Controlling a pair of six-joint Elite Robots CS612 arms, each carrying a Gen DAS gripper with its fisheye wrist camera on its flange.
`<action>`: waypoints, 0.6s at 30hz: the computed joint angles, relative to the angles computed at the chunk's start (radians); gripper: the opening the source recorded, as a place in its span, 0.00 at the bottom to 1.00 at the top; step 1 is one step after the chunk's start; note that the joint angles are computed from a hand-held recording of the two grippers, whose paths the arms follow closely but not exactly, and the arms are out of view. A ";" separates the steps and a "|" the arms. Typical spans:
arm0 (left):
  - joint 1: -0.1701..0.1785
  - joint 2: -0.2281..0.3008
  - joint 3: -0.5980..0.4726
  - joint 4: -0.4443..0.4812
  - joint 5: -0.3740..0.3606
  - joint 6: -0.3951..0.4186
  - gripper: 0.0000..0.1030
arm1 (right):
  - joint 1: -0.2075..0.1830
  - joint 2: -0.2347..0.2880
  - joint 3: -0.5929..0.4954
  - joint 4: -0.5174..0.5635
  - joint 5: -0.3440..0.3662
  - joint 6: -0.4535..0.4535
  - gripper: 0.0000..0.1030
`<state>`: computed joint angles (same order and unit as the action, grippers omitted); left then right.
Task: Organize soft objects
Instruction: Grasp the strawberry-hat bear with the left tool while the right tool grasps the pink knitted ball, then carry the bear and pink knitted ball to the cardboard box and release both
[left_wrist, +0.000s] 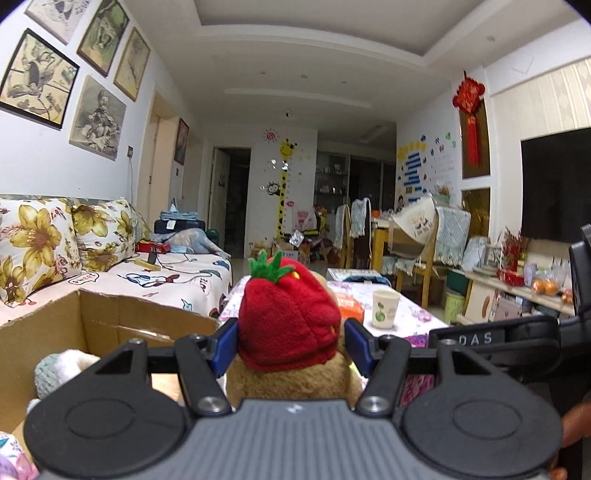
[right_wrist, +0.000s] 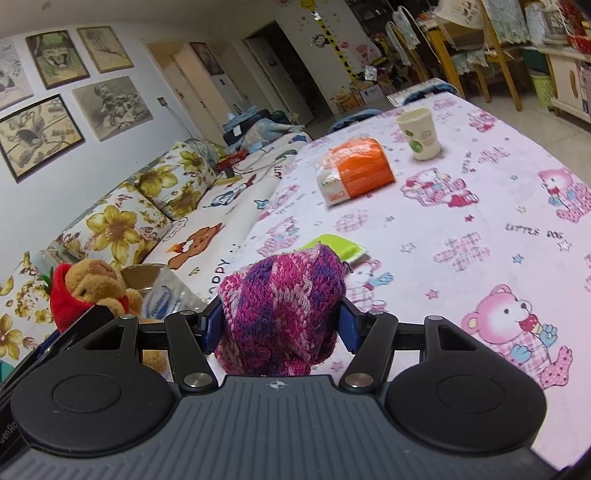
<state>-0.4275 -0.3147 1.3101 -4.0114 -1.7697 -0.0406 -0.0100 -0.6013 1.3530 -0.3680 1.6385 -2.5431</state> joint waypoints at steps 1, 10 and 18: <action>0.001 0.000 0.000 -0.009 0.003 -0.009 0.59 | 0.002 -0.002 0.001 -0.006 -0.001 -0.011 0.74; 0.011 0.001 0.004 -0.076 0.052 -0.088 0.59 | 0.023 -0.010 -0.004 -0.045 -0.011 -0.094 0.74; 0.021 0.001 0.007 -0.107 0.128 -0.161 0.59 | 0.028 -0.013 -0.008 -0.062 -0.025 -0.125 0.74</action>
